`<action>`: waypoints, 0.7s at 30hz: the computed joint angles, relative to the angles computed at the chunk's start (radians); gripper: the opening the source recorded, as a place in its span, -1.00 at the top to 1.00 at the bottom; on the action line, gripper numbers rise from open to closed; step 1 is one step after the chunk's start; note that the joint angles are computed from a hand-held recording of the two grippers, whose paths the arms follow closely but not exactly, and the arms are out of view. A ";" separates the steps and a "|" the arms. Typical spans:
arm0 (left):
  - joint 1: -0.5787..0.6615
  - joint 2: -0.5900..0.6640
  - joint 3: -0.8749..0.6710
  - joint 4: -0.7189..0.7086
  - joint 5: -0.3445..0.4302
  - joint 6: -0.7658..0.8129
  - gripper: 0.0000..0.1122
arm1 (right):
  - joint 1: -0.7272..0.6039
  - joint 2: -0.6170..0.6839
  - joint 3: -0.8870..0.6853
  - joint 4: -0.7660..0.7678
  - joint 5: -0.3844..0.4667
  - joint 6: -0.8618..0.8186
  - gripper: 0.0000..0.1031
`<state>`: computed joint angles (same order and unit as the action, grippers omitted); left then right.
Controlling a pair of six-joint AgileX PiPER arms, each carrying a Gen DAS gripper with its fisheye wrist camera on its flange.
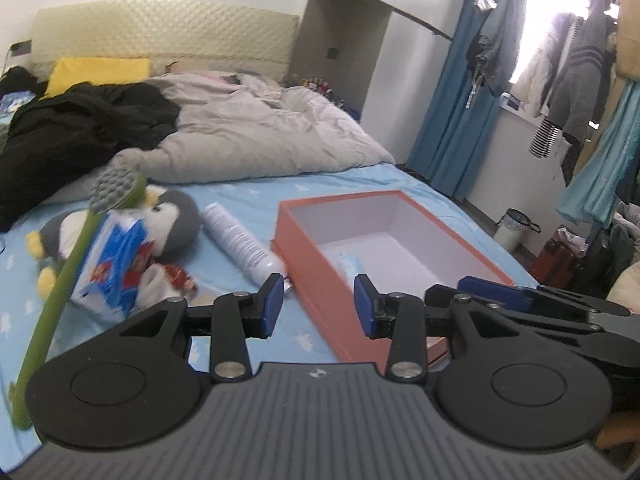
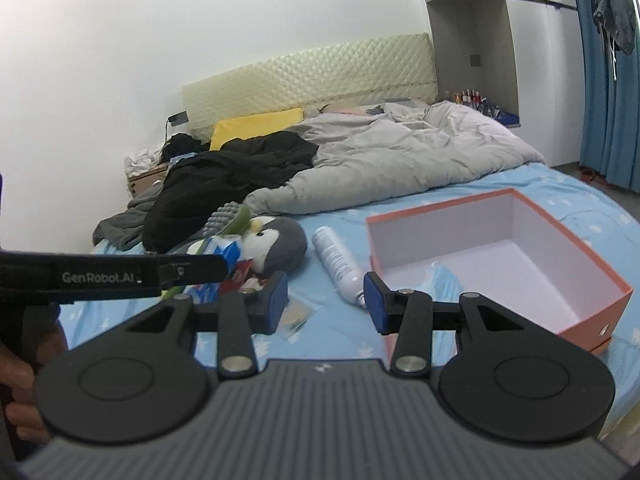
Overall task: Organize soft objects
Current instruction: 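Move both tools back toward the blue wipe packet and clear bag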
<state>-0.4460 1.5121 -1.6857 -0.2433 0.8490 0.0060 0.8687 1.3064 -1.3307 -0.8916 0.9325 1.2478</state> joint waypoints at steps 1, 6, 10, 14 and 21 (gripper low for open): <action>0.014 -0.012 0.019 -0.007 -0.004 0.006 0.21 | 0.009 0.005 -0.001 -0.004 0.003 0.008 0.12; 0.073 -0.079 0.123 -0.018 -0.024 0.030 0.21 | 0.077 0.044 -0.007 -0.026 0.044 0.044 0.12; 0.121 -0.126 0.197 -0.032 -0.030 0.051 0.21 | 0.121 0.074 -0.008 -0.027 0.061 0.065 0.13; 0.177 -0.165 0.269 -0.048 -0.025 0.072 0.21 | 0.156 0.105 -0.004 -0.017 0.063 0.093 0.13; 0.263 -0.230 0.384 -0.070 -0.014 0.104 0.21 | 0.201 0.147 0.010 0.014 0.058 0.124 0.13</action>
<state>-0.1830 1.2820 -1.3019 -0.3130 0.8350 0.1095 1.0702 1.4533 -1.3207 -0.8776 0.9908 1.3718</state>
